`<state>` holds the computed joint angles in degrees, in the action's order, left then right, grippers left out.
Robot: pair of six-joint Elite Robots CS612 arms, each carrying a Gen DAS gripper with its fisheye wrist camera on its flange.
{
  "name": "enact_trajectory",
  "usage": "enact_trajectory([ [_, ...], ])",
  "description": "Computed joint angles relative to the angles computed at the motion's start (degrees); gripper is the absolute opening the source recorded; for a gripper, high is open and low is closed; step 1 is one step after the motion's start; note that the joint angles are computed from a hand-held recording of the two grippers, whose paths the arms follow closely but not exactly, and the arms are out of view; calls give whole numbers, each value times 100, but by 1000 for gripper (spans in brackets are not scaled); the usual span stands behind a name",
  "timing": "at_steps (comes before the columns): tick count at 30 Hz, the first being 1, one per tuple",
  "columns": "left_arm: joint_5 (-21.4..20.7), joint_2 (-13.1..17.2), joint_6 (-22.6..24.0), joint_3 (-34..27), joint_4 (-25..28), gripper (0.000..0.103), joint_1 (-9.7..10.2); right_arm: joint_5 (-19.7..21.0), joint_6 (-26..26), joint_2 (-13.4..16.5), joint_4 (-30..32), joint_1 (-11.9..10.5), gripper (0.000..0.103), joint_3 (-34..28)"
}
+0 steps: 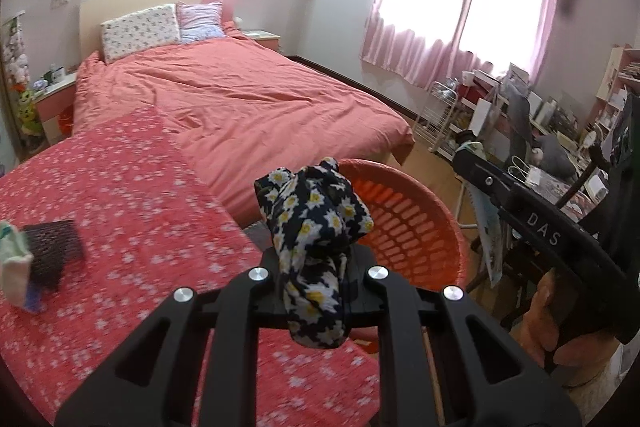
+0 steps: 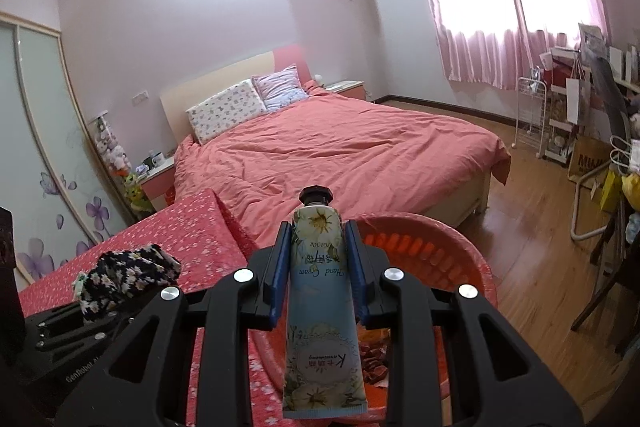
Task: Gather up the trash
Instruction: 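Carry the cream tube with the right tool while the left tool carries the scrunchie to the basket, then open both tools over the orange basket, dropping the scrunchie and cream tube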
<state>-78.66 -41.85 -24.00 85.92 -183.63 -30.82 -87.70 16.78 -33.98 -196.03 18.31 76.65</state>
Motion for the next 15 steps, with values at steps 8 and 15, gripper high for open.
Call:
enact_trajectory([
  [8, -365, 365, 35, -607, 423, 17, -4, 73, 209, 126, 130, -140, 27, -125],
  [15, -391, 642, -3, -1066, 856, 41, -23, 233, 520, 199, 414, -271, 28, -254],
])
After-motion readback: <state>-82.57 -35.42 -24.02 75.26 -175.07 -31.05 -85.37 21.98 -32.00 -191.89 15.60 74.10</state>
